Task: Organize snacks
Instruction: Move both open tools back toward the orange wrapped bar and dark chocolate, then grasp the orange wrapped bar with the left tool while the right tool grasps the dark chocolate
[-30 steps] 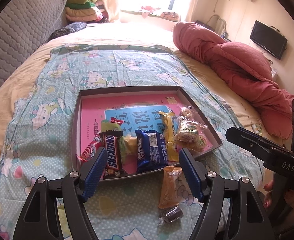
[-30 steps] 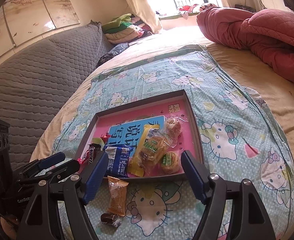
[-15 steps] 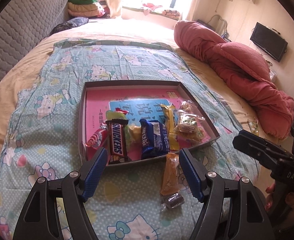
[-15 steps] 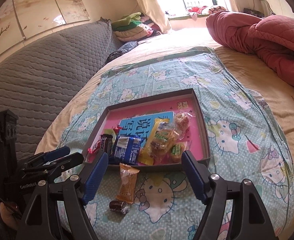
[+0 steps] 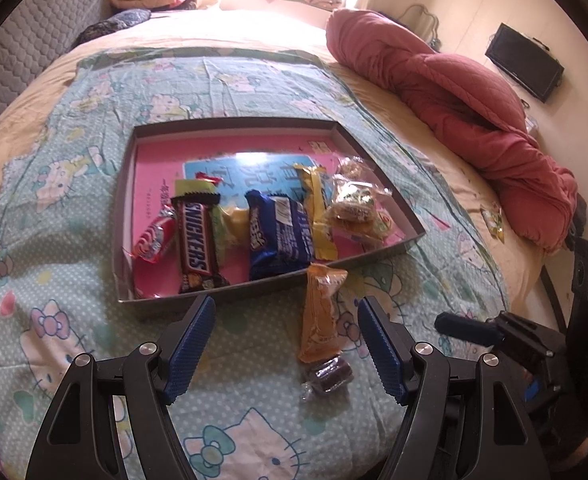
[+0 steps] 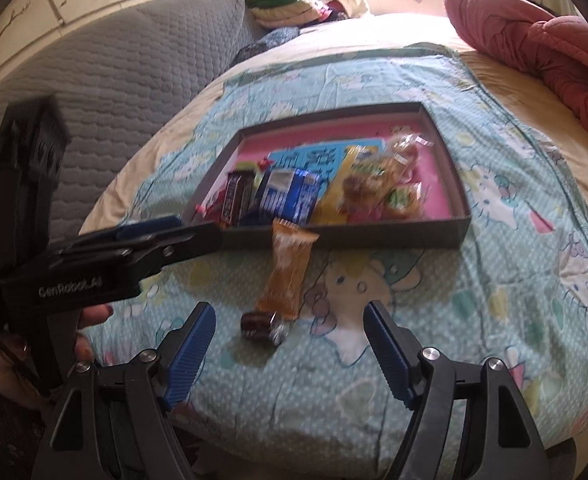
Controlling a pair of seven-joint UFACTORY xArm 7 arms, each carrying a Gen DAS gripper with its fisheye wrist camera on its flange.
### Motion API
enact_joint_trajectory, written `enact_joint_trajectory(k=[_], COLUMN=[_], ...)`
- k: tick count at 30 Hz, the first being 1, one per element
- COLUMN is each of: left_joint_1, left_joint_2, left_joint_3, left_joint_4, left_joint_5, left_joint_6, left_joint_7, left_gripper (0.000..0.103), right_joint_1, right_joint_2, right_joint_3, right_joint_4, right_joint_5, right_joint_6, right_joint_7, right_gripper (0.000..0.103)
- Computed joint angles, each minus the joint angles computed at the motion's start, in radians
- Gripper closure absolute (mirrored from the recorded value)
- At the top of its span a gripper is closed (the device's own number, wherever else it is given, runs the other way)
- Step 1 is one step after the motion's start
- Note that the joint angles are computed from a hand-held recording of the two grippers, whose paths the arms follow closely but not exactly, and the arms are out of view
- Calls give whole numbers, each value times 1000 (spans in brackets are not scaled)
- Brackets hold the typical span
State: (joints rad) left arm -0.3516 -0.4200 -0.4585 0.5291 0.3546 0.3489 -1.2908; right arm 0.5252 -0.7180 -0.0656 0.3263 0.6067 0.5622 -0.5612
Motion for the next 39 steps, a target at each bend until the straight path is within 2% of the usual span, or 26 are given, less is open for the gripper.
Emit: enact_joint_trajectory(k=[8, 17, 20, 25, 36, 39], left_joint_1=[-43, -142, -140, -128, -146, -131], left_joint_2=[92, 179, 187, 201, 256, 285], left_joint_3=[63, 184, 185, 176, 187, 170], left_joint_4=[-8, -10, -13, -11, 3, 21], left_joint_5=[-68, -250, -283, -306, -362, -343], left_joint_6=[-126, -233, -239, -246, -288, -293], left_joint_7=[86, 303, 344, 379, 430, 421], left_gripper=[28, 28, 28, 28, 28, 34], right_joint_1=[24, 72, 95, 127, 154, 141], right_joint_2=[14, 81, 113, 177, 257, 258], right_joint_3=[39, 67, 69, 66, 51, 62], right_joint_4=[-22, -34, -32, -18, 16, 17], right_joint_5=[-31, -41, -36, -13, 47, 46], right_joint_6=[-4, -70, -98, -149, -197, -198], right_joint_7=[17, 35, 39, 39, -18, -27], right_gripper=[27, 27, 28, 38, 53, 60])
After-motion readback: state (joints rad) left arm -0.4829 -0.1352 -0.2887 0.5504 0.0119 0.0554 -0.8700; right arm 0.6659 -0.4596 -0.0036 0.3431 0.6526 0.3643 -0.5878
